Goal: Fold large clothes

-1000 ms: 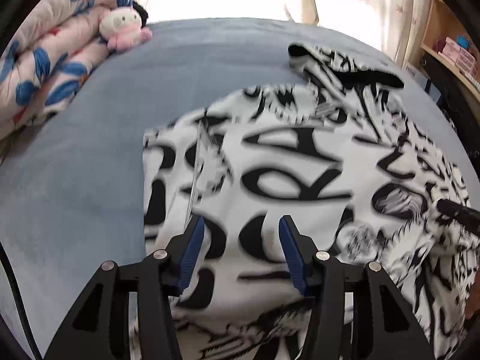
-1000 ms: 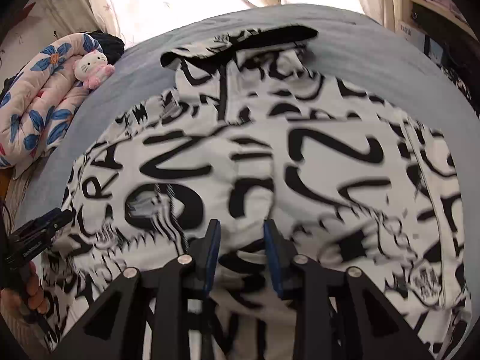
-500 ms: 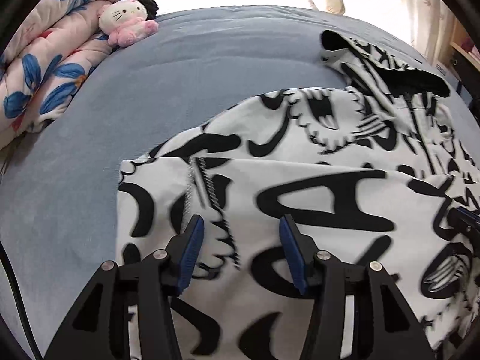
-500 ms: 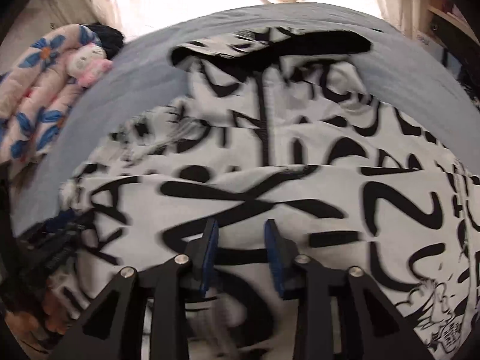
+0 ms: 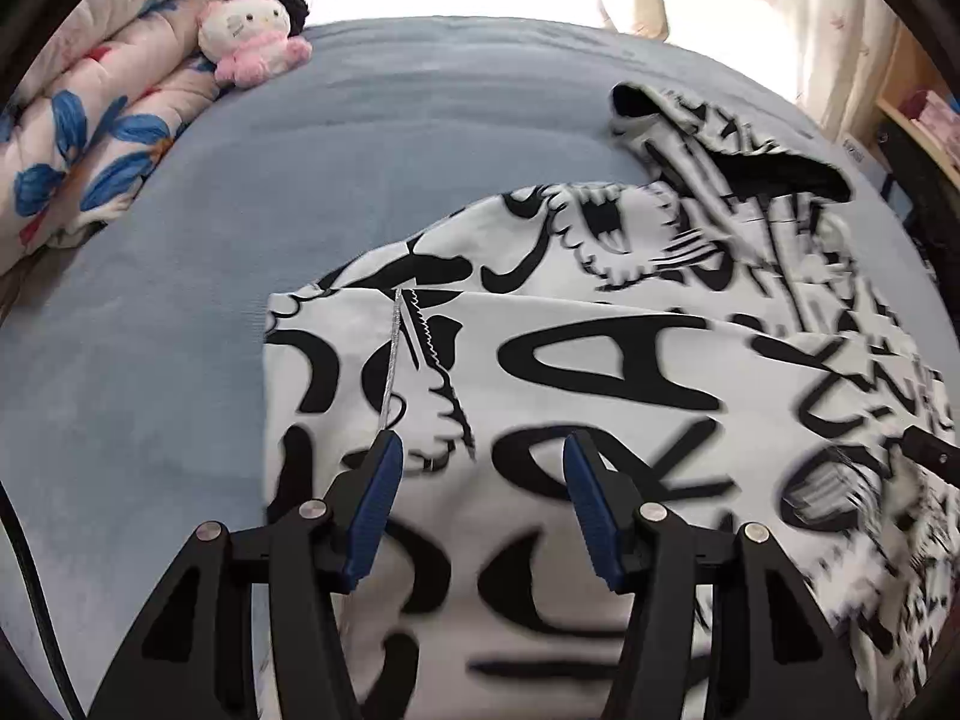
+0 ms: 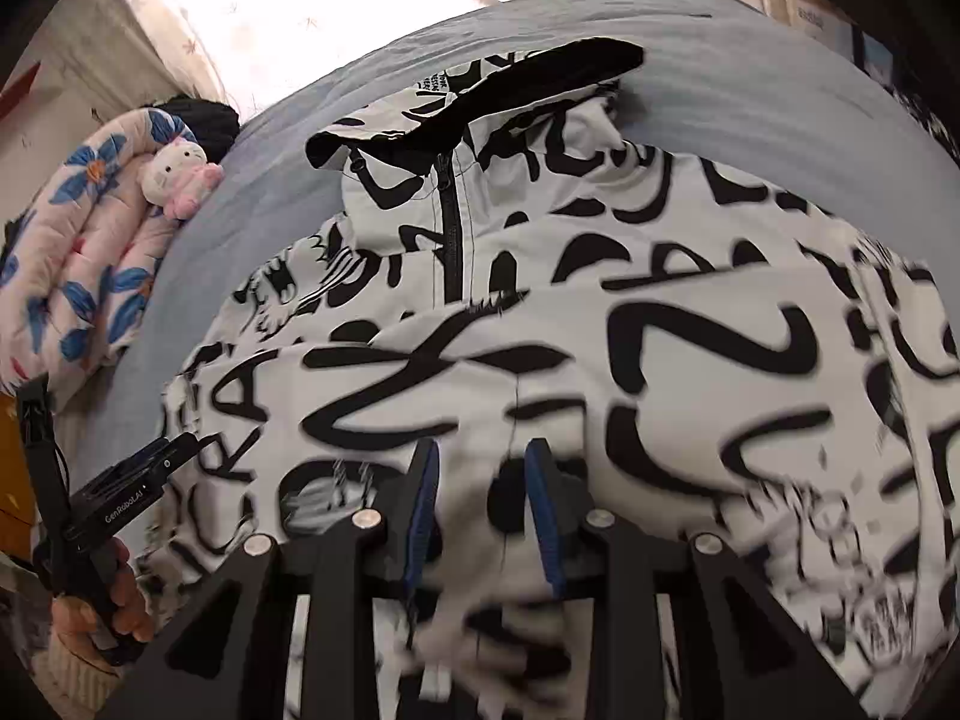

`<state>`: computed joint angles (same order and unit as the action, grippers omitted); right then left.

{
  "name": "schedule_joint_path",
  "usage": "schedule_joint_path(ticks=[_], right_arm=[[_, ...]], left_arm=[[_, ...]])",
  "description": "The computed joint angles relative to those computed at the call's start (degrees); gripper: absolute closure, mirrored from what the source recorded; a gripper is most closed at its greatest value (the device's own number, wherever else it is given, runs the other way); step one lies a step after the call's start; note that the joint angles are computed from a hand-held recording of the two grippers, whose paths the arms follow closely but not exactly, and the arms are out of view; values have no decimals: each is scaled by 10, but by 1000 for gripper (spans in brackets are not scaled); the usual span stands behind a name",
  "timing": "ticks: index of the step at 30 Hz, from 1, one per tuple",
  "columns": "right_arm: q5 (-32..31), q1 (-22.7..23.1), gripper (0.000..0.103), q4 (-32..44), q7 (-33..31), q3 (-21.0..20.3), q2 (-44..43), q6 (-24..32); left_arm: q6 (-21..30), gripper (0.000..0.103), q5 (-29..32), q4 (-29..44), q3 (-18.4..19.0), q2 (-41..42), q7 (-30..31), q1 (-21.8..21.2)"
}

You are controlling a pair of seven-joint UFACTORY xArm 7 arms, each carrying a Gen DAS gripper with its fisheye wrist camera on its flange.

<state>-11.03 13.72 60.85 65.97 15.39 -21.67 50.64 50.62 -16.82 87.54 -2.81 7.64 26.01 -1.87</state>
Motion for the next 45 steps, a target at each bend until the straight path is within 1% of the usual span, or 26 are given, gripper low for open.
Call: schedule_joint_path(ticks=[2, 4, 5, 6, 10, 11, 12, 14, 16, 18, 21, 24, 26, 32, 36, 40, 42, 45], right_arm=[[2, 5, 71, 1, 5, 8, -18, 19], [2, 12, 66, 2, 11, 20, -45, 44], [-1, 14, 61, 5, 17, 31, -63, 64], [-5, 15, 58, 10, 22, 41, -76, 82], [-21, 15, 55, 39, 35, 83, -124, 157], [-24, 14, 52, 45, 35, 91, -132, 170], [-31, 12, 48, 58, 38, 109, -144, 199], [-38, 8, 43, 75, 41, 133, -163, 235], [-38, 5, 41, 88, 41, 152, -180, 265], [-38, -2, 40, 107, 38, 180, -195, 307], [-27, -9, 37, 121, 30, 211, -211, 350], [-11, -18, 36, 130, 27, 245, -229, 394], [6, -21, 35, 123, 32, 260, -250, 413], [83, -14, 35, 75, 63, 278, -319, 451], [123, -4, 35, 53, 76, 285, -365, 486], [165, 5, 35, 27, 94, 281, -421, 518], [196, 14, 35, 2, 114, 274, -463, 530], [244, 24, 35, -41, 145, 263, -528, 520]], left_arm=[[13, 49, -20, -20, 4, -38, 27, 10], [29, 48, -33, -32, 13, -68, 48, 16], [37, 47, -42, -41, 19, -87, 61, 19], [50, 45, -52, -51, 29, -112, 78, 24], [91, 41, -71, -76, 69, -181, 134, 38], [101, 39, -74, -78, 79, -193, 146, 41], [113, 38, -75, -85, 89, -210, 157, 45], [140, 36, -78, -101, 114, -246, 180, 54], [160, 35, -77, -118, 134, -276, 199, 61], [179, 32, -72, -143, 154, -311, 220, 68], [206, 31, -57, -184, 175, -359, 244, 76], [235, 31, -38, -230, 193, -402, 259, 85], [247, 31, -26, -261, 199, -428, 264, 91], [284, 31, 10, -342, 212, -495, 267, 109], [285, 31, 22, -381, 214, -530, 265, 116], [294, 30, 19, -388, 228, -534, 258, 118], [296, 29, 17, -388, 232, -532, 255, 118], [306, 27, 11, -380, 237, -518, 250, 116]])
